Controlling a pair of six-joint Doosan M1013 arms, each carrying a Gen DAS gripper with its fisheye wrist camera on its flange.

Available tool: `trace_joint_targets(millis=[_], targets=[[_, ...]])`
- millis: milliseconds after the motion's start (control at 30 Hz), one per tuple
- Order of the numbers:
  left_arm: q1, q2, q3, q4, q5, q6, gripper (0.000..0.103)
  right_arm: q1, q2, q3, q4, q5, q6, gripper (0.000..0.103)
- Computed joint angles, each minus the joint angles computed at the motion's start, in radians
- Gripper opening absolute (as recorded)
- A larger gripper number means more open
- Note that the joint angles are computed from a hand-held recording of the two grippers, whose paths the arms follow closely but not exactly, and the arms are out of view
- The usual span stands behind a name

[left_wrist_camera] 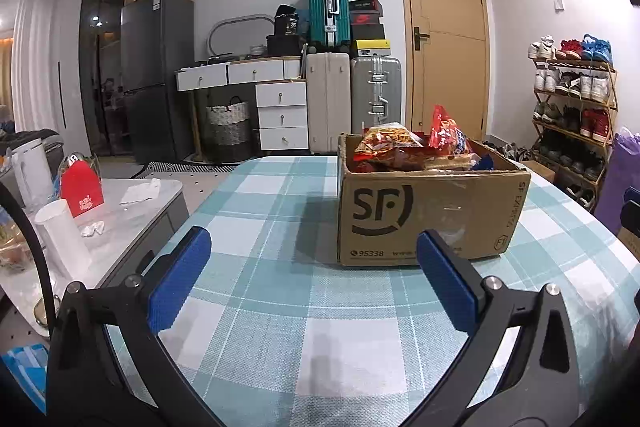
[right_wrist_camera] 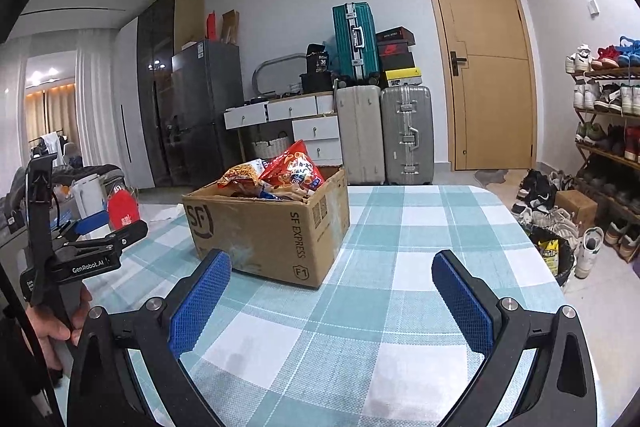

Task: Organize snacks

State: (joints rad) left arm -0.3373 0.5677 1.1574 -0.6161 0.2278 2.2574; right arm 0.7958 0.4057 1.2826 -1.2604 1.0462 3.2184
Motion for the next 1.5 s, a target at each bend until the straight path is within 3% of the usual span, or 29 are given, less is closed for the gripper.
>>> trace_joint_targets(millis=[133, 500, 967, 1133, 1500], targets=[[-0.01, 0.0, 0.0, 0.064, -0.003, -0.047, 0.103, -0.001, 0.0, 0.001, -0.001, -0.003, 0.007, 0.102], [-0.006, -0.023, 0.039, -0.041, -0.019, 0.051, 0.103, -0.003, 0.001, 0.002, 0.004, 0.003, 0.013, 0.102], [0.002, -0.03, 0.044, -0.056, -0.009, 0.06, 0.103, -0.003, 0.001, 0.003, 0.003, 0.003, 0.013, 0.102], [0.003, -0.028, 0.039, 0.002, 0.002, -0.003, 0.103, -0.003, 0.001, 0.003, 0.004, 0.003, 0.013, 0.102], [0.007, -0.036, 0.051, -0.065, 0.005, 0.065, 0.103, -0.003, 0.001, 0.002, 0.004, 0.003, 0.013, 0.102]])
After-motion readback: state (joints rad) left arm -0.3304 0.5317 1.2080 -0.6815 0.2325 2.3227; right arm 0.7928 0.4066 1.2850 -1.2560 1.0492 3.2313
